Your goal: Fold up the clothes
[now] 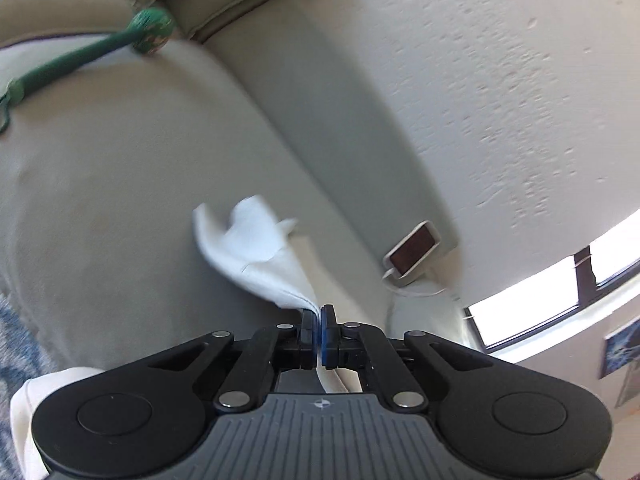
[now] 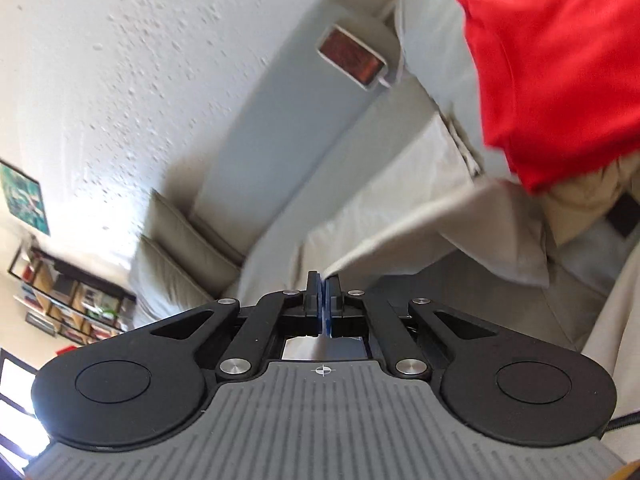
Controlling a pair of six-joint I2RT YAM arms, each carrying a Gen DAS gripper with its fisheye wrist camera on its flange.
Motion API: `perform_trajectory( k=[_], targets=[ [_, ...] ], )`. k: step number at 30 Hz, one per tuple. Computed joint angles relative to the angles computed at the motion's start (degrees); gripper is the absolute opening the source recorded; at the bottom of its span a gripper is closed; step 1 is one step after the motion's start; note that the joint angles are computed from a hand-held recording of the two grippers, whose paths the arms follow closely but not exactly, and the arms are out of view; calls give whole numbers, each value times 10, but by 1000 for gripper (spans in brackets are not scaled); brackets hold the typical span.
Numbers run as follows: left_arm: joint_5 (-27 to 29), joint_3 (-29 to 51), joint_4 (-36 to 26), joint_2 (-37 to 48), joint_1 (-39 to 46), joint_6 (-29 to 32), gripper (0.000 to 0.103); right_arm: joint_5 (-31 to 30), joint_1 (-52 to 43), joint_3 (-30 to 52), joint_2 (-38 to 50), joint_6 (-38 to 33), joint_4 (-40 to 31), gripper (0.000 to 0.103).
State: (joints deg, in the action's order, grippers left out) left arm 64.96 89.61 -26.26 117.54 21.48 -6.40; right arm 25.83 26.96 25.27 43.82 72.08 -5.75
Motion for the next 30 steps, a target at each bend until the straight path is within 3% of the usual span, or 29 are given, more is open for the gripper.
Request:
perform_trajectory(
  k=[1,3,6,7,9,12,14,17,20,25,30],
  targets=[
    [29,-40,58,-34,7,-35,0,52,30,20,-29,-24,-32,0],
    [52,-74,105,-72,9,-67,0,166,102,66,-69,-82,-84,0],
    [78,-116,173,-123,10,-118,0,279,185,137,-77,-147,-138,0],
    [86,-130,200,-140,10,-139,0,270,181,150,-74,-138,-164,0],
    [53,-124,142,-144,-7,-104,0,238,163,170,-65,-118,-213,0],
    [0,-124,85,-139,-30,-55,0,37,61,110,-46,-28,-203,5],
    [-27,-132,73,-139,-39,-26,0,-44,51,35,-19,37,-125,5],
    [-45,-135,85,-140,-44,-17,0,-78,97,-51,50,136,3,11],
    [-54,-130,100,-141,-42,-24,0,-92,139,-107,172,221,144,42],
    [-46,-126,111,-148,-29,-33,0,-210,113,-137,425,262,401,43],
    [-57,-121,131,-156,-34,-53,0,-242,116,-138,628,312,601,49]
  ],
)
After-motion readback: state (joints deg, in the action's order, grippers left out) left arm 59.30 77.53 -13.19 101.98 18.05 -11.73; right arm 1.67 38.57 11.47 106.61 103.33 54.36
